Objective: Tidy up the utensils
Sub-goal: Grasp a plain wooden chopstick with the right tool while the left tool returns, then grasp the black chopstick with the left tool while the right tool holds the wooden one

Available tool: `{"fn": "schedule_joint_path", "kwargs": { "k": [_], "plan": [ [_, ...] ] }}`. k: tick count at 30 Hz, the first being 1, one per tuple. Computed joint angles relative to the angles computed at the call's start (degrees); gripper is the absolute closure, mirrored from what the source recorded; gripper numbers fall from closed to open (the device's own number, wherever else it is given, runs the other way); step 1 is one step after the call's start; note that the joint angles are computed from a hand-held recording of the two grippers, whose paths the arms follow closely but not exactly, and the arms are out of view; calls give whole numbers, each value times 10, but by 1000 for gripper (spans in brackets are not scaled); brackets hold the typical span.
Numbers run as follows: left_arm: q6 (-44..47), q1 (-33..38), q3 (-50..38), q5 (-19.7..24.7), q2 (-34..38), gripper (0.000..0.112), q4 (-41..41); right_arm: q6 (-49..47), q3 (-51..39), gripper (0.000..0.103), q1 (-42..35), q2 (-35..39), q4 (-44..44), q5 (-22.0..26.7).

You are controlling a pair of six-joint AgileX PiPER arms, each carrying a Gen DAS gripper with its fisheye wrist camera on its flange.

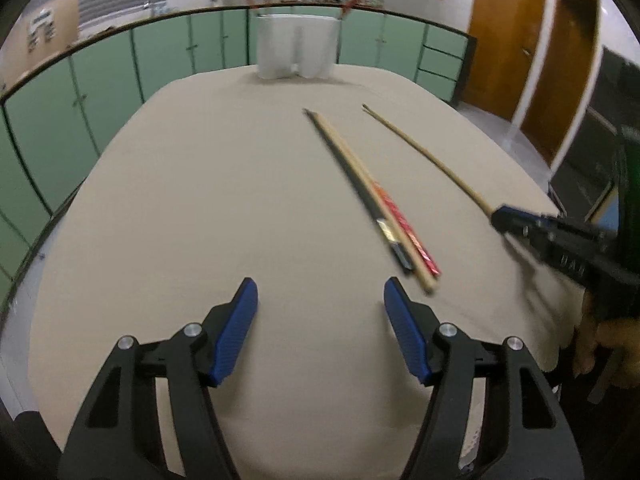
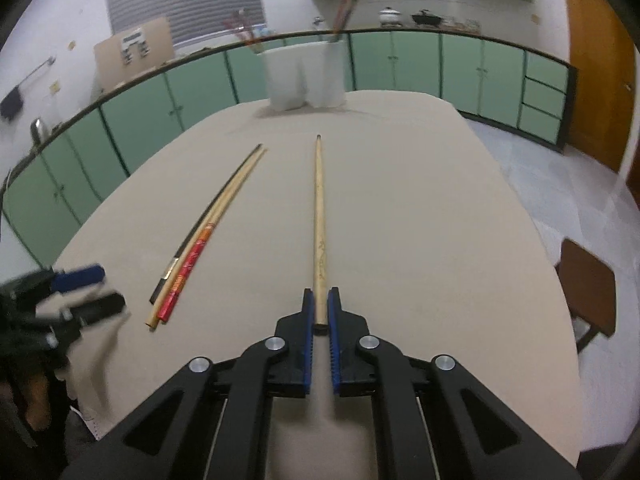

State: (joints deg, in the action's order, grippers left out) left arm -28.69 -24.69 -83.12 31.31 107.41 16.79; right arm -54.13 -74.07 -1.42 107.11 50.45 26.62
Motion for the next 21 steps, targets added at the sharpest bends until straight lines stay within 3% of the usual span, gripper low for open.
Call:
{"fn": "schedule_joint_path", "kwargs": {
  "k": [13, 16, 19, 20, 21],
  "plan": [
    [-54, -30, -104, 32, 77, 48, 67, -29, 0, 96, -20, 7, 37, 14],
    [-99, -28, -100, 33, 77, 61, 99, -32, 7, 94, -16, 2, 36, 4],
    [-127, -26, -84, 30, 66, 89, 119, -51, 18, 87, -3, -4, 41, -10],
    [-126, -23, -80, 27, 62, 106, 119, -49, 18, 86, 1, -5, 38, -13],
    [-129, -20, -75, 24, 59, 105, 119, -46, 18, 86, 5, -4, 33, -18]
  ]
}}
